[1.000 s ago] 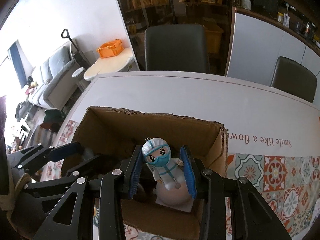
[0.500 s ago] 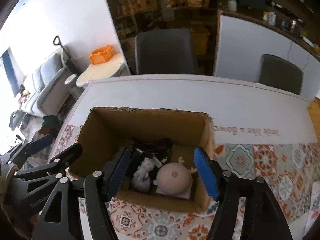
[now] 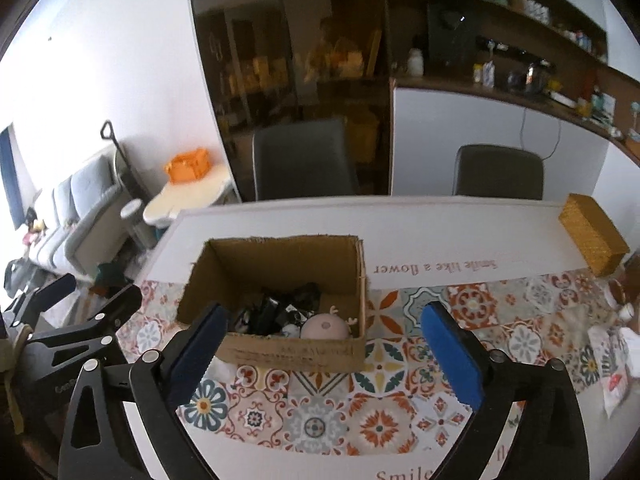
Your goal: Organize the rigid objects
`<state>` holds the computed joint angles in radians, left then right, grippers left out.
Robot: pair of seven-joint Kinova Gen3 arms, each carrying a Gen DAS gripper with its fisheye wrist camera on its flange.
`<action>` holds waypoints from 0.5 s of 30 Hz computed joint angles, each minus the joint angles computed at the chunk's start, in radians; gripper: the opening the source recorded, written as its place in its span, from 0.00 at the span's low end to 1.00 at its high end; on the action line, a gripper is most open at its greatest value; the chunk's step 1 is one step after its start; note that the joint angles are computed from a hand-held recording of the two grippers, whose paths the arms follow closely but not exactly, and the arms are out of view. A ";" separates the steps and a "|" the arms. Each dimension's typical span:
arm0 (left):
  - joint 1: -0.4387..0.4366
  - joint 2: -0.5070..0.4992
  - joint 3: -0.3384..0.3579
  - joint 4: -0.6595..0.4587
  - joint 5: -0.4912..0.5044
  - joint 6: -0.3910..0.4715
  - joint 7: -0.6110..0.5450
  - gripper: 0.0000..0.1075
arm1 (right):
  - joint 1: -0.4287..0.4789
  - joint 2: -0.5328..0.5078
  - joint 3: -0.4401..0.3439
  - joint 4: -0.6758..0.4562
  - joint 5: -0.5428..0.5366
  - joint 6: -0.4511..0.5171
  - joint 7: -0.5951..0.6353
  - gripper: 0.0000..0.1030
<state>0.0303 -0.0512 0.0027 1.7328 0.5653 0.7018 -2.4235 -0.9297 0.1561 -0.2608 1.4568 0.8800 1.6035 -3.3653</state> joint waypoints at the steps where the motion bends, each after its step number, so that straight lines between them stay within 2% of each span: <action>1: 0.002 -0.019 -0.023 0.014 0.033 0.013 -0.033 0.96 | -0.013 0.001 -0.005 -0.007 0.007 0.019 -0.012 0.96; 7: -0.021 -0.093 -0.090 0.056 0.133 0.090 -0.140 0.96 | -0.133 0.037 -0.029 -0.071 0.074 0.194 -0.082 0.97; 10: -0.021 -0.136 -0.121 0.088 0.161 0.098 -0.188 0.96 | -0.202 0.064 -0.029 -0.110 0.115 0.289 -0.098 0.97; 15: -0.019 -0.177 -0.172 0.106 0.192 0.137 -0.227 0.96 | -0.290 0.093 -0.021 -0.155 0.153 0.378 -0.116 0.98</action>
